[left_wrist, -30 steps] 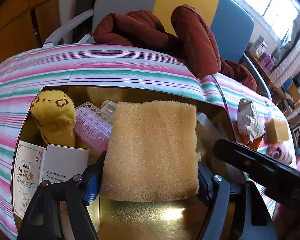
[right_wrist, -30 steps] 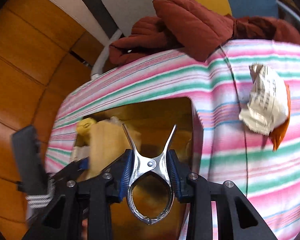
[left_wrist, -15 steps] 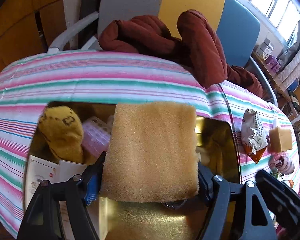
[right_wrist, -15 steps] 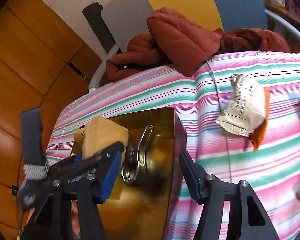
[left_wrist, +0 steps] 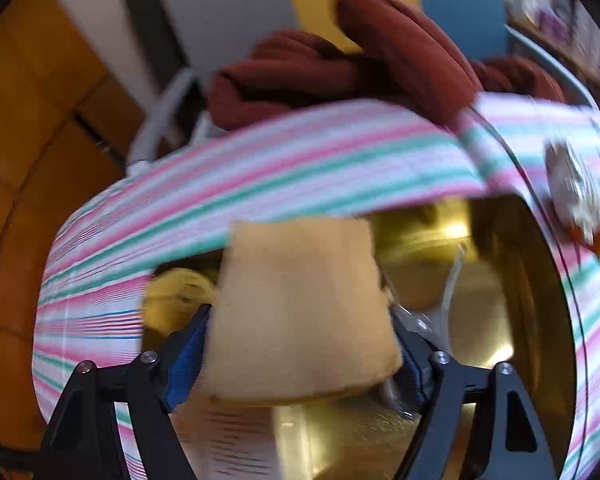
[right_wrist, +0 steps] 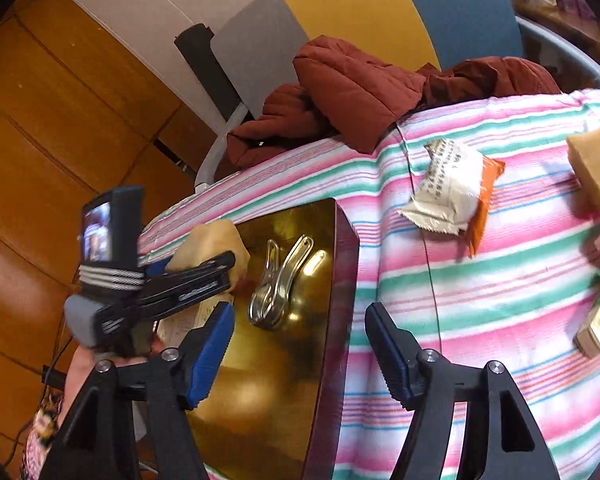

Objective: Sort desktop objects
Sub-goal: 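Lower the yellow sponge into the gold tray and open the left tool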

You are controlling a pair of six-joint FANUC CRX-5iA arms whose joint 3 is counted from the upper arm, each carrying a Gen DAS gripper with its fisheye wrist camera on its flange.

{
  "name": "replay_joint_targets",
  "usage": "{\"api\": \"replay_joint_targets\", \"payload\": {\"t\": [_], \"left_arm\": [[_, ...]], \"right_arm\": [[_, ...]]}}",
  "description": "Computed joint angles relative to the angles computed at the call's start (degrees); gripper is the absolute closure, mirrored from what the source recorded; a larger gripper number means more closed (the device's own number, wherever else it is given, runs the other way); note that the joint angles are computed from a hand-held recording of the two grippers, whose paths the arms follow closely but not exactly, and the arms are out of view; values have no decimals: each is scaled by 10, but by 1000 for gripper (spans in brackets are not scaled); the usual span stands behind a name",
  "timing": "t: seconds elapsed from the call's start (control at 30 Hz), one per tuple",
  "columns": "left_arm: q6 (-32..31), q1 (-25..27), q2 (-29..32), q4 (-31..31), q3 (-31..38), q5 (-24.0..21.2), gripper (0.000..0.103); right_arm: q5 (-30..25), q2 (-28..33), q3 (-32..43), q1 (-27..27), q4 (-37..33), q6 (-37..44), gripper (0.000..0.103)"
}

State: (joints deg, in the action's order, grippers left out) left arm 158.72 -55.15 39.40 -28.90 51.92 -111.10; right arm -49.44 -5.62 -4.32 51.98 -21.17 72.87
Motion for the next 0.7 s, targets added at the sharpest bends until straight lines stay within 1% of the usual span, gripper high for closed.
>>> {"api": "replay_joint_targets", "payload": {"t": [0.03, 0.1, 0.13, 0.17, 0.23, 0.33, 0.4, 0.47, 0.57, 0.6, 0.63, 0.7], "left_arm": [[-7, -2, 2, 4, 0, 14, 24], [-16, -7, 8, 1, 8, 28, 24], [-13, -8, 0, 4, -2, 44, 24], [0, -7, -14, 9, -21, 66, 23], [32, -5, -36, 10, -47, 85, 23], [89, 3, -83, 21, -105, 130, 23], [120, 2, -108, 27, -131, 149, 23], [135, -3, -117, 21, -134, 149, 23], [138, -2, -133, 28, -151, 178, 23], [124, 1, -129, 32, -147, 174, 22], [103, 1, -120, 32, -132, 160, 22], [75, -6, -97, 11, -93, 126, 21]], "right_arm": [[-4, -3, -2, -3, -5, 4, 34], [-4, -11, -8, -7, -7, 3, 33], [-5, -14, -10, -11, -10, 6, 33], [-7, -17, -13, -14, -11, 7, 33], [-11, -22, -15, -23, -16, 10, 33], [-14, -29, -20, -34, -21, 15, 32], [-11, -35, -25, -39, -21, 16, 31], [-11, -37, -29, -45, -23, 16, 30], [-14, -39, -33, -53, -28, 18, 30], [-14, -40, -35, -55, -29, 16, 30], [-18, -40, -35, -60, -37, 18, 29], [-24, -40, -35, -68, -55, 26, 29]]}}
